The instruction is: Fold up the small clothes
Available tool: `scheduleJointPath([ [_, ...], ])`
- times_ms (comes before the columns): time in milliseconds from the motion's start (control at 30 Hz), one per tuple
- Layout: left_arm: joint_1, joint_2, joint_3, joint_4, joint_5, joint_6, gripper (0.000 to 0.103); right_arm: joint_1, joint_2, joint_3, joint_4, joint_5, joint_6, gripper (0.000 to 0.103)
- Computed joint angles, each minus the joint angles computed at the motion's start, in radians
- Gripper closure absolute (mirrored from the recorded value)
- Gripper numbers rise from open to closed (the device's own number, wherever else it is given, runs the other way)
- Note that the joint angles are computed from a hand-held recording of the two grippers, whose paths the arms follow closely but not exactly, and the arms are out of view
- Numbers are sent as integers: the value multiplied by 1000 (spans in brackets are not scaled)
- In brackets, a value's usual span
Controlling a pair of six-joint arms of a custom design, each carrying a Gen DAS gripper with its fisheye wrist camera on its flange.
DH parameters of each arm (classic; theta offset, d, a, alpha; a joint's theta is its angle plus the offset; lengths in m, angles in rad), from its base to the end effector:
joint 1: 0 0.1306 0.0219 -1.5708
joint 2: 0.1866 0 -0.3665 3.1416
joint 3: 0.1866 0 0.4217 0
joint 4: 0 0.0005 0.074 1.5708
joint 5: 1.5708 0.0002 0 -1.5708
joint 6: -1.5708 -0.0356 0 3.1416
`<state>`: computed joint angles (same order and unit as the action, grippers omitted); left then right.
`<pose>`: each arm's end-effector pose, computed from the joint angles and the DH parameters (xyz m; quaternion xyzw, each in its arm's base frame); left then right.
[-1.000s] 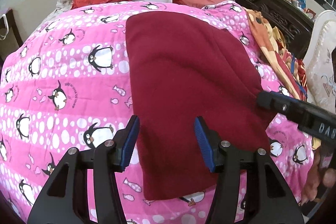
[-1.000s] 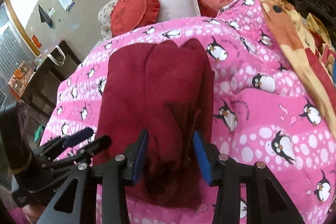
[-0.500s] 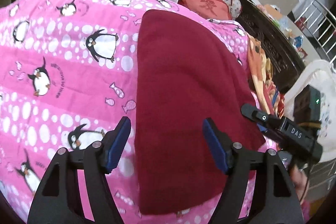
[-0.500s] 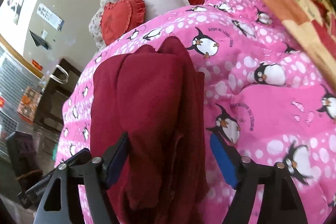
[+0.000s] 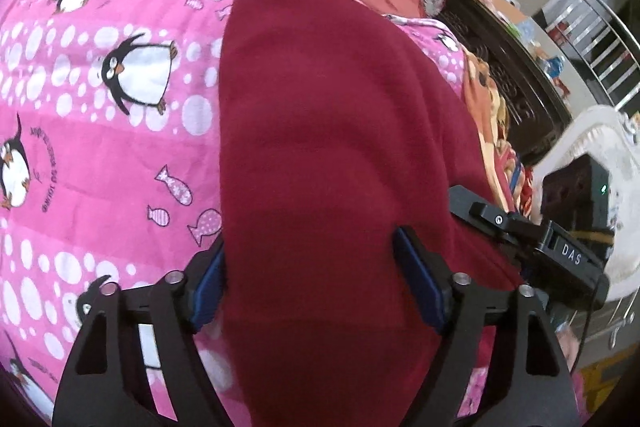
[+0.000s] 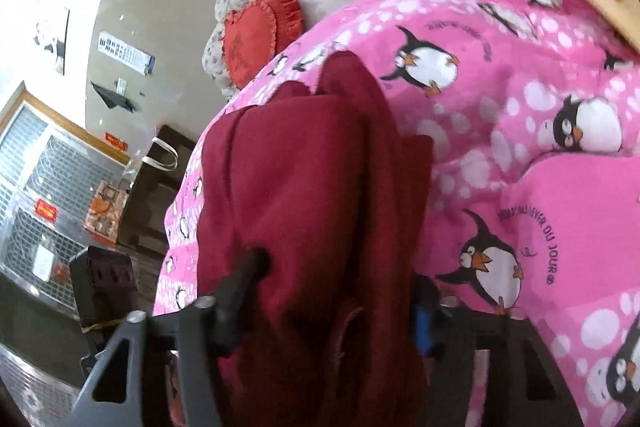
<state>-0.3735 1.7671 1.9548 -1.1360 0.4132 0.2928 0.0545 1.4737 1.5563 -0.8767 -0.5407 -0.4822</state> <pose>0.5859 -0.2455 0.4625 0.1004 0.9284 -0.2826 0.2194 0.5463 0.0476 0.4557 0.0905 0.8931 0.3351 0.2863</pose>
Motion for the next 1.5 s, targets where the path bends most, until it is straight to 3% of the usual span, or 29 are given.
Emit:
scheduleJointPath([
  [100, 11, -28, -5, -16, 18, -18, 39, 15, -18, 20, -30, 8, 14, 55],
  [400, 79, -173, -90, -180, -2, -78, 39, 114, -77, 23, -102, -28, -45, 55],
  [600, 119, -239, -215, -222, -40, -84, 39, 185, -80, -49, -101, -24, -137, 51],
  [700, 120, -269, -281, -170, -64, -66, 36, 214, -71, -20, -187, 119, -31, 49],
  [867, 85, -320, -313, -107, -209, -64, 36, 226, -87, 60, -255, 222, 55, 49],
  [933, 65, -340, -326, -78, -286, -71, 36, 243, -99, 82, -259, 254, 105, 49],
  [1100, 46, -370, -348, -32, -381, -72, 36, 301, -119, 75, -238, 284, 196, 54],
  [1300, 32, -408, -374, 4, -470, -56, 36, 364, -109, 22, -276, 449, 284, 59],
  [1500, 32, -455, -406, 23, -497, -34, 36, 366, -139, -32, -257, 479, 284, 59],
])
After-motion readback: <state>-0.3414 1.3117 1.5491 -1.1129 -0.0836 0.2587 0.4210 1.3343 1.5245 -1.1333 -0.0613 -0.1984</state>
